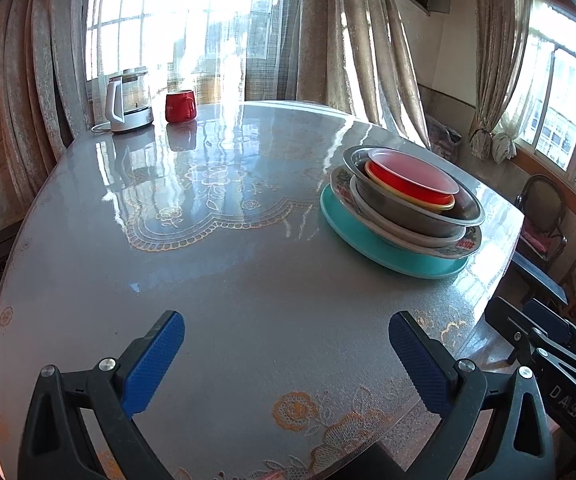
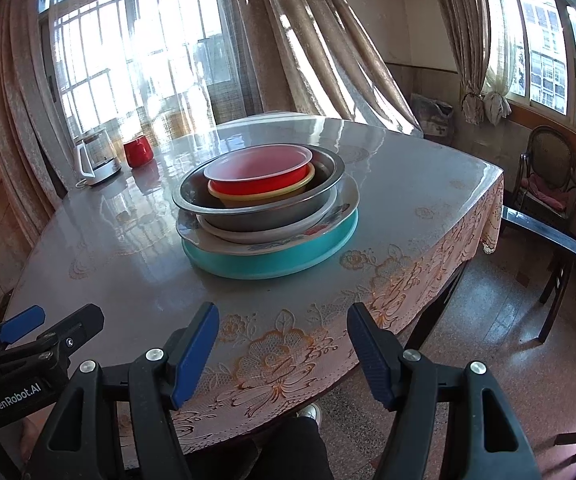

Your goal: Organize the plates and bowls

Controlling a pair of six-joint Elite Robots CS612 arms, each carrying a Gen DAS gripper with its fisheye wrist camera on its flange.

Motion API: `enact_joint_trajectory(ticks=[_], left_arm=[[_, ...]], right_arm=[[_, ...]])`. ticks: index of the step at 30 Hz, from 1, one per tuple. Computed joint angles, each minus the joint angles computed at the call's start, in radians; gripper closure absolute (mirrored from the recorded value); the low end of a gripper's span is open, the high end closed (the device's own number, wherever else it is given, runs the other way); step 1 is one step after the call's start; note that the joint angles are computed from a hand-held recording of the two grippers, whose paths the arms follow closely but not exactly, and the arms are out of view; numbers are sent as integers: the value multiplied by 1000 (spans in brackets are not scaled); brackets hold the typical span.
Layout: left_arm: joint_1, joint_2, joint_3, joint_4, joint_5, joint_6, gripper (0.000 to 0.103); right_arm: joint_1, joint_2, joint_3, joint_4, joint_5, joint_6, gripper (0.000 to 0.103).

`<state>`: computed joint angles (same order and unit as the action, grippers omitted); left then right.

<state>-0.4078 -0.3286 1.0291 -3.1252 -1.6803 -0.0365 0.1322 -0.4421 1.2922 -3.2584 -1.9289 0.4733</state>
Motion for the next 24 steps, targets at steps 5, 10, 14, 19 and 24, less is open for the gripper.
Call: enact_joint_trajectory(ticks=[5,10,14,19,24], left_arm=[[-2,-1,3,-1,12,0,0],[-4,0,5,-6,22,-5,0],[-7,-1,9,-16,42,-10,0],[-9,-2,8,2,48,-1,0],[-9,-1,5,17,46,-7,0]], right_arm=[[-1,-1,1,2,2,5,35],[-2,-2,1,6,6,9,35],[-1,-1,0,8,1,12,35],[0,-1,1,13,-2,20,35],[0,-2,2,12,0,21,35]])
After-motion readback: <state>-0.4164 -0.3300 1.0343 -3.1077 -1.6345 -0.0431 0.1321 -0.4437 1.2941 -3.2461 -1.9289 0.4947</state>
